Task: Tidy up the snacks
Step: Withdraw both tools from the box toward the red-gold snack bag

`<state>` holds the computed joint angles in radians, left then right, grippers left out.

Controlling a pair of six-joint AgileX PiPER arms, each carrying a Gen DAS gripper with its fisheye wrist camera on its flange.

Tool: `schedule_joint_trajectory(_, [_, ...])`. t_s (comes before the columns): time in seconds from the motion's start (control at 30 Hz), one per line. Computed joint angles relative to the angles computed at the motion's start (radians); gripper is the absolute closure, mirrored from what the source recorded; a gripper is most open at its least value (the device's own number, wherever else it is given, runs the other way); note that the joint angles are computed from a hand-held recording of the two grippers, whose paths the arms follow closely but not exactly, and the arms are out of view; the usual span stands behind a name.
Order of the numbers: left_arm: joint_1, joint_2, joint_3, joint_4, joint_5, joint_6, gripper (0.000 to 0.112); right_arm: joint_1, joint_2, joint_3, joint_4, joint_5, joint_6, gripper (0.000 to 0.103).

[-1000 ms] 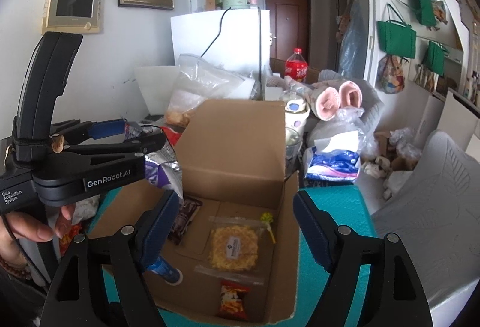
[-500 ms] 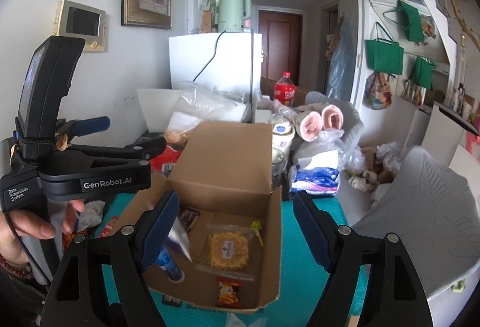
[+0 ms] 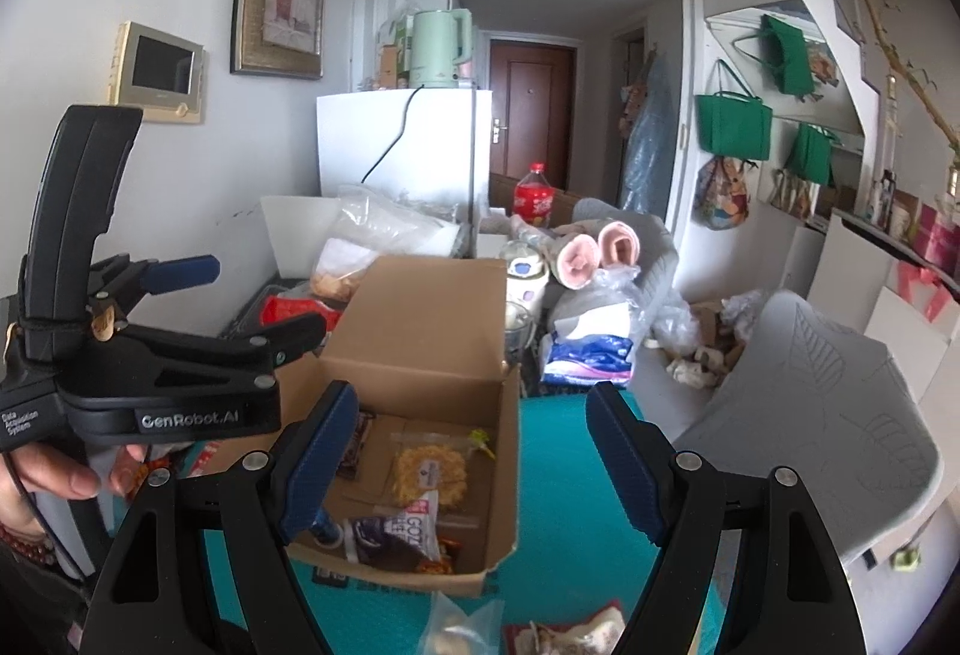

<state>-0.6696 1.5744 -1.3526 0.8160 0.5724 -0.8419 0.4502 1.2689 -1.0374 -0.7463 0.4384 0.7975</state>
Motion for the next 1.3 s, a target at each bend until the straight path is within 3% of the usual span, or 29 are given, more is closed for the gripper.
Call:
schedule_joint_trajectory(0.3, [-0.085,-0.067,0.128,0.060,-0.007,-0.060,0.011,0.036,-0.099,0.112,-0.104,0.058,0.137,0.021])
schedule_joint_trajectory(0.63, [-0.196,-0.099,0.254,0.098,-0.013,-0.127,0.011,0.134,-0.216,0.292,-0.252,0.168,0.420,0.020])
schedule_joint_trajectory(0.9, [-0.266,-0.095,0.338,0.110,-0.040,-0.186,0.011,0.218,-0.315,0.437,-0.285,0.273,0.561,0.018])
schedule_joint_trajectory(1.1, [-0.328,-0.087,0.405,0.184,-0.044,-0.338,0.011,0.247,-0.371,0.546,-0.256,0.280,0.642,0.017])
schedule_joint_trajectory(1.3, [-0.382,-0.051,0.444,0.205,-0.045,-0.394,0.011,0.327,-0.402,0.635,-0.266,0.356,0.769,0.017])
